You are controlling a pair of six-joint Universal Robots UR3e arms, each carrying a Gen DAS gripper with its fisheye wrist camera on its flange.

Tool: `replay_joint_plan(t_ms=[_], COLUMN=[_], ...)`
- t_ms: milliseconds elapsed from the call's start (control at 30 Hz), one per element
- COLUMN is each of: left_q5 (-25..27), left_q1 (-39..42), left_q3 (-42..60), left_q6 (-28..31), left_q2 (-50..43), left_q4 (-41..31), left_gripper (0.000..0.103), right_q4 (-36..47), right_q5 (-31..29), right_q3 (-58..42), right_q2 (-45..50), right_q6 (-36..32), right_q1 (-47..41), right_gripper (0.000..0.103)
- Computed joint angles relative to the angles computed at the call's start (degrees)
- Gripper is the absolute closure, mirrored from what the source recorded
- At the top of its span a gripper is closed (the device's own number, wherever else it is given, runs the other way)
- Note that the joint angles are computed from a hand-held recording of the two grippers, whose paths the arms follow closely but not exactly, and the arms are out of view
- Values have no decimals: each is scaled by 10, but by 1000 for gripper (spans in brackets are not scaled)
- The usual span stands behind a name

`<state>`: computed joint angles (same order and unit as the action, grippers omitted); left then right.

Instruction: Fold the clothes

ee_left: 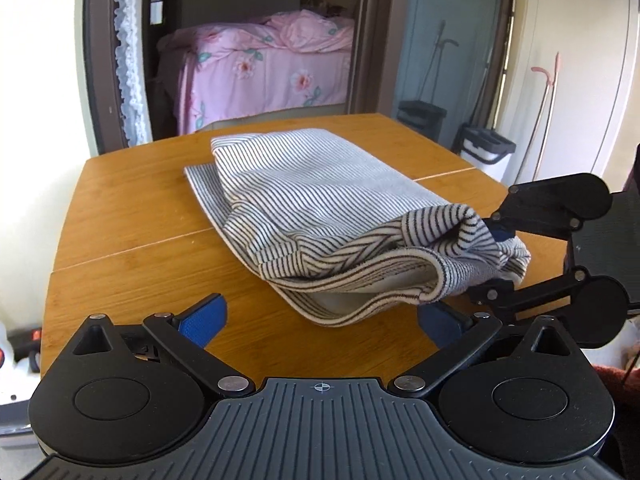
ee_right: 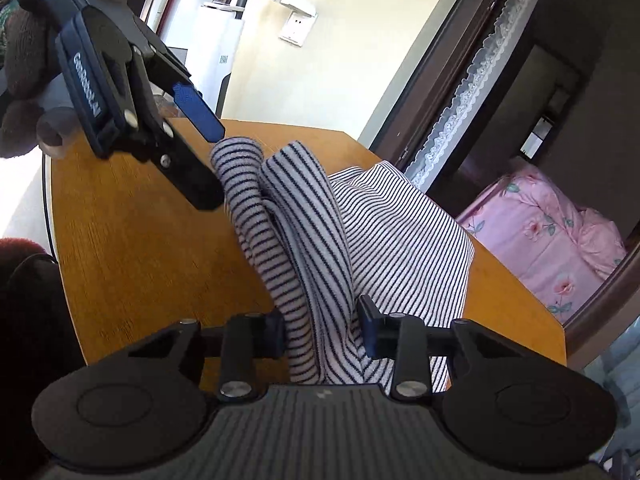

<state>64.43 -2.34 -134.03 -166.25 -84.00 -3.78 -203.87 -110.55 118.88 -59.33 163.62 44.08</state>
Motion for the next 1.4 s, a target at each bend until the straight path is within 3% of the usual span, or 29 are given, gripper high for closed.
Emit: replay_joint_plan(t_ms=[100, 200, 300, 367, 433, 500, 600, 700, 800, 933, 967, 1000, 1067, 1267, 1400], left_q5=[-75, -58, -58, -39, -22, -43, -93, -180, -202, -211, -210, -208, -220, -269, -322], left_q1=[75, 68, 35, 5, -12, -3, 27, 79, 97, 112, 118, 123, 148, 200, 182], left_q3=[-24, 20, 102, 156, 200, 225, 243, 232, 217, 183, 173, 164, 133, 79, 90], left_q6=[-13, -43, -29, -6, 11, 26, 71, 134, 182, 184, 180, 177, 177, 187, 161], left_q2=[59, 15, -72, -129, -174, -196, -210, -200, -191, -181, -174, -167, -128, 8, 32], left_q4=[-12, 24, 12, -10, -31, -58, -123, -210, -253, -232, -228, -225, -227, -252, -234], left_gripper=[0, 0, 2, 11, 32, 36, 34, 33, 36, 38, 38, 38, 34, 21, 14], right_q4=[45, 105, 171, 213, 265, 320, 407, 458, 460, 431, 427, 413, 391, 319, 295], right_q5=[11, 39, 54, 58, 80, 121, 192, 273, 341, 398, 400, 400, 366, 401, 405], right_q3=[12, 11, 11, 4, -1, -10, -35, -72, -106, -181, -197, -214, -236, -209, -196], right_q2=[-36, -73, -119, -144, -189, -251, -342, -374, -331, -188, -156, -111, -51, -3, 0], right_q6=[-10, -33, -33, -28, -15, -3, 11, -3, -34, -33, -30, -28, -13, 18, 27], right_q1=[-3, -3, 13, 25, 24, 7, -28, -93, -167, -235, -241, -249, -247, -273, -275], right_gripper=[74, 75, 75, 76, 77, 79, 79, 79, 80, 81, 83, 94, 99, 101, 101])
